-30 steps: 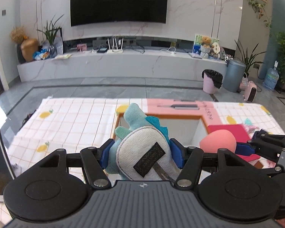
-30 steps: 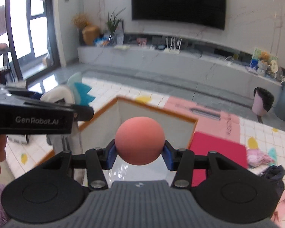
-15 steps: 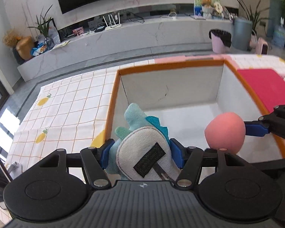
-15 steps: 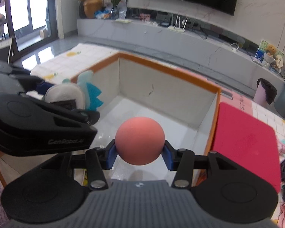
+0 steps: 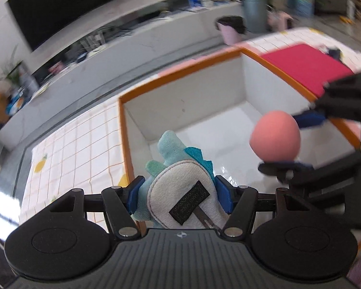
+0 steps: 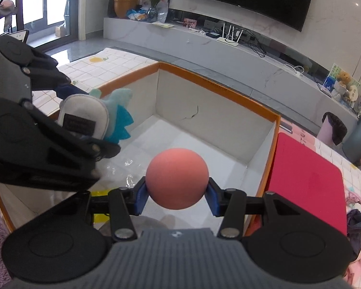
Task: Organize soft objects
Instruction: 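Open the left gripper to drop the dinosaur pouch into the white box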
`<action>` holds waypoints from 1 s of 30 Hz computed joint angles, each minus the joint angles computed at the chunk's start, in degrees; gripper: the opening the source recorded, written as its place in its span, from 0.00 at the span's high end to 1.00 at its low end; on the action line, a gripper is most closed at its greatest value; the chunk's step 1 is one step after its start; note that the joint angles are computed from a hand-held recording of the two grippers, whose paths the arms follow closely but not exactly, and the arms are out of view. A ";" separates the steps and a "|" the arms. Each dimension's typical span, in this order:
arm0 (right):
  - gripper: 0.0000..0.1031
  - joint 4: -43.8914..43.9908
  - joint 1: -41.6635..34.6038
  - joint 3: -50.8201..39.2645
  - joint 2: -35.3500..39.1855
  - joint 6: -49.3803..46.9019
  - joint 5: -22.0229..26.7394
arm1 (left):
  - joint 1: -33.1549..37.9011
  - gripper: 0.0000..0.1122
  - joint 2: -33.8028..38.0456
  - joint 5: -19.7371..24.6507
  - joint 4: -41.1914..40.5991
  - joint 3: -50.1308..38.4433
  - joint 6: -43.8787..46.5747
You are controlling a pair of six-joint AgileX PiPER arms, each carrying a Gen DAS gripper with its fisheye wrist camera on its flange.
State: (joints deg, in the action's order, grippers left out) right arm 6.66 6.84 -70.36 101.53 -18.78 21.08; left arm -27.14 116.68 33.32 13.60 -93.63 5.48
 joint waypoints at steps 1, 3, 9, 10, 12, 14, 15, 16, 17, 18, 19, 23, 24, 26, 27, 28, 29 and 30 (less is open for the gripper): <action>0.52 -0.15 -0.07 -0.20 0.16 0.17 0.31 | 0.05 0.36 0.68 1.84 -1.13 -1.08 2.82; 0.52 -0.26 -0.13 -0.18 0.24 0.23 0.40 | -0.64 0.36 1.34 2.42 0.98 -1.04 6.02; 0.52 1.06 -0.57 -2.48 1.67 -0.37 1.34 | -3.68 0.27 2.66 4.68 10.85 -0.53 6.26; 0.52 0.35 -0.42 -2.41 1.70 0.23 1.14 | -3.81 0.27 2.81 4.61 11.70 -0.33 6.44; 0.52 -1.44 0.03 -1.89 1.57 1.74 0.71 | -4.26 0.24 2.49 3.29 14.04 1.36 6.11; 0.52 -1.31 -0.09 -2.16 1.78 1.51 0.81 | -4.80 0.18 1.24 -0.23 18.61 5.18 4.15; 0.52 -1.18 -0.16 -2.24 1.86 1.53 0.82 | -5.11 0.16 0.47 -2.52 22.16 7.54 2.03; 0.52 -1.06 -0.19 -2.38 1.99 1.56 0.87 | -5.22 0.16 -0.23 -4.87 25.74 9.60 -0.90; 0.52 -0.48 -0.28 -2.34 2.07 0.91 0.90 | -5.01 0.14 -0.43 -6.55 27.94 10.45 -3.01; 0.52 -0.67 -0.22 -2.26 2.07 0.91 0.79 | -4.86 0.13 -0.67 -7.61 28.73 11.15 -3.74; 0.52 -0.88 -0.13 -2.16 2.04 1.13 0.69 | -4.65 0.12 -0.95 -8.35 28.55 11.56 -3.62; 0.52 1.29 -0.54 -1.88 2.08 -0.77 0.50 | -4.30 0.11 -3.19 -12.61 31.26 14.40 -7.44; 0.52 2.96 -0.92 -2.00 2.18 -2.20 0.71 | -4.16 0.11 -4.03 -13.99 32.36 15.32 -9.04; 0.52 4.90 -1.45 -2.12 2.30 -3.53 0.90 | -3.73 0.09 -6.04 -16.84 34.40 17.27 -12.60; 0.52 4.99 -1.52 -2.16 2.35 -3.57 0.89 | -3.45 0.08 -6.71 -17.71 33.15 17.42 -12.33; 0.52 4.70 -1.45 -2.16 2.38 -3.41 0.85 | -3.12 0.08 -7.15 -17.98 29.94 17.22 -10.01; 0.52 3.91 -1.29 -2.12 2.34 -2.73 0.79 | -2.87 0.08 -7.09 -17.20 25.12 16.07 -5.95; 0.52 2.98 -1.14 -2.04 2.31 -1.88 0.60 | -2.60 0.08 -6.88 -15.91 20.47 14.81 -2.03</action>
